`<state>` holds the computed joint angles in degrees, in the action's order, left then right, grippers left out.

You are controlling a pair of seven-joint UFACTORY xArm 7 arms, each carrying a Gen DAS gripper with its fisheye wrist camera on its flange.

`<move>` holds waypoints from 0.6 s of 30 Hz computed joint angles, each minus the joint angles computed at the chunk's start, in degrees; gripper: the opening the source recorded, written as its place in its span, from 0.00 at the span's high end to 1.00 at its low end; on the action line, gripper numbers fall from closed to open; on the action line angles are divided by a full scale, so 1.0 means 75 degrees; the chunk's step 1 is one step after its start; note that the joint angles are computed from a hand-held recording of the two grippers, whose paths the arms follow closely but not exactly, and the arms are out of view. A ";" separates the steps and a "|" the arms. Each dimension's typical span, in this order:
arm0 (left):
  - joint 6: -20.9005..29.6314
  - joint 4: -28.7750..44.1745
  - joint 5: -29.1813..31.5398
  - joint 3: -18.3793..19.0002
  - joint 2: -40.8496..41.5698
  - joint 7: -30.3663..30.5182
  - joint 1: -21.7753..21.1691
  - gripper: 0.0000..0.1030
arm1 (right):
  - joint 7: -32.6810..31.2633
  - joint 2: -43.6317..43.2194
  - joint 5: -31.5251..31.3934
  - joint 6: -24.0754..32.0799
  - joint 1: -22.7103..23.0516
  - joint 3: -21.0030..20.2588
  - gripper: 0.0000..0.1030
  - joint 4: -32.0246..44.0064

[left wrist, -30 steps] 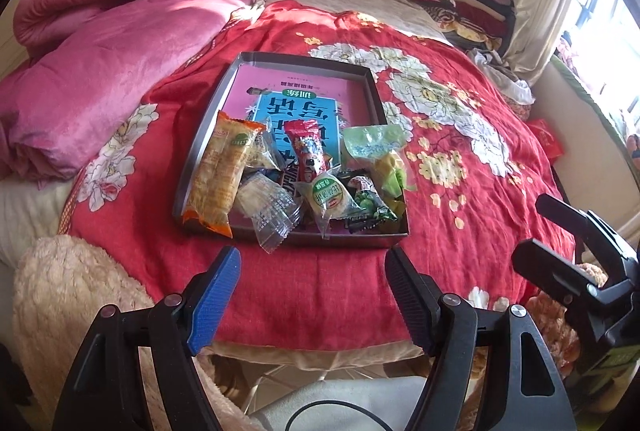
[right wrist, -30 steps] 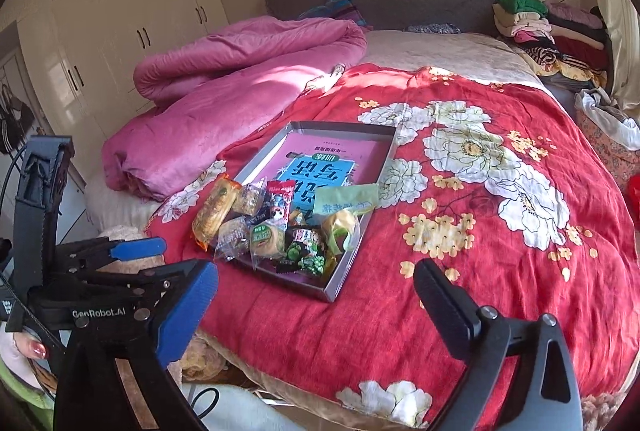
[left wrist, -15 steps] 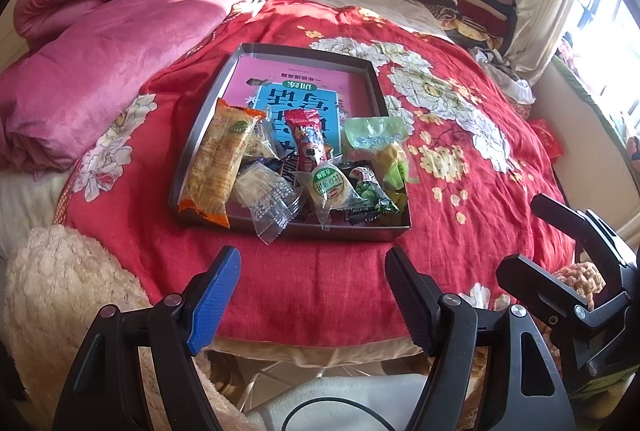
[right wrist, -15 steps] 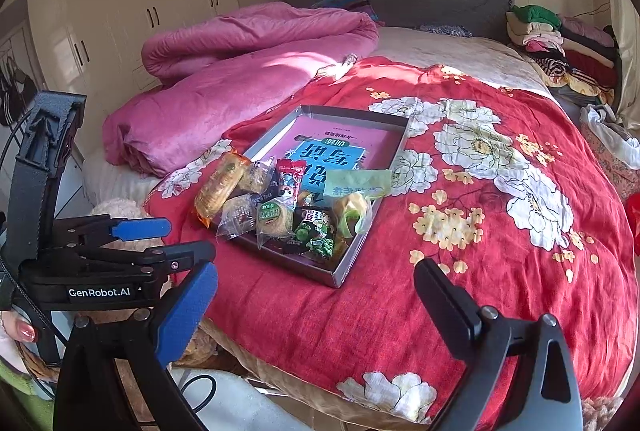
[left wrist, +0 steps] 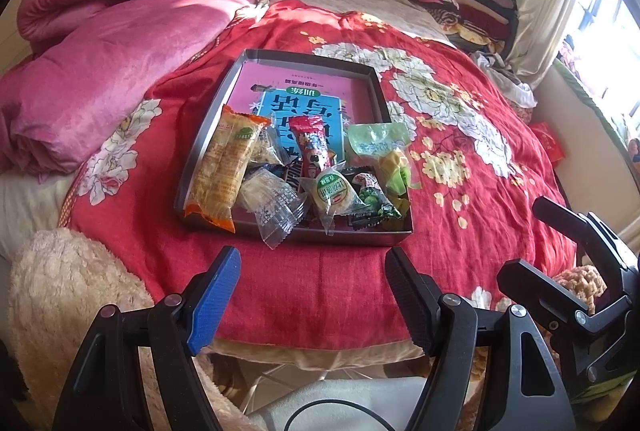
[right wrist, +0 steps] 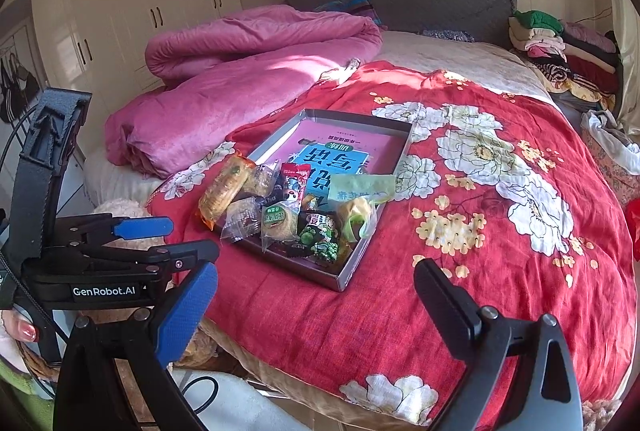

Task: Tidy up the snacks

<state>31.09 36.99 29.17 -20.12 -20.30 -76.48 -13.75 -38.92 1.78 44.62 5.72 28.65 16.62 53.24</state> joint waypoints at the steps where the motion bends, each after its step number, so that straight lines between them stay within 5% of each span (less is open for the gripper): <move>1: 0.0006 0.0004 0.0014 -0.0003 -0.0007 -0.0003 0.0003 0.26 | -0.0023 -0.0004 0.0029 -0.0010 -0.0001 0.0004 0.04 -0.0001; 18: 0.0168 0.0038 0.0027 -0.0024 -0.0046 -0.0001 -0.0003 0.26 | 0.0155 0.0015 -0.0141 0.0030 -0.0012 -0.0006 0.04 0.0018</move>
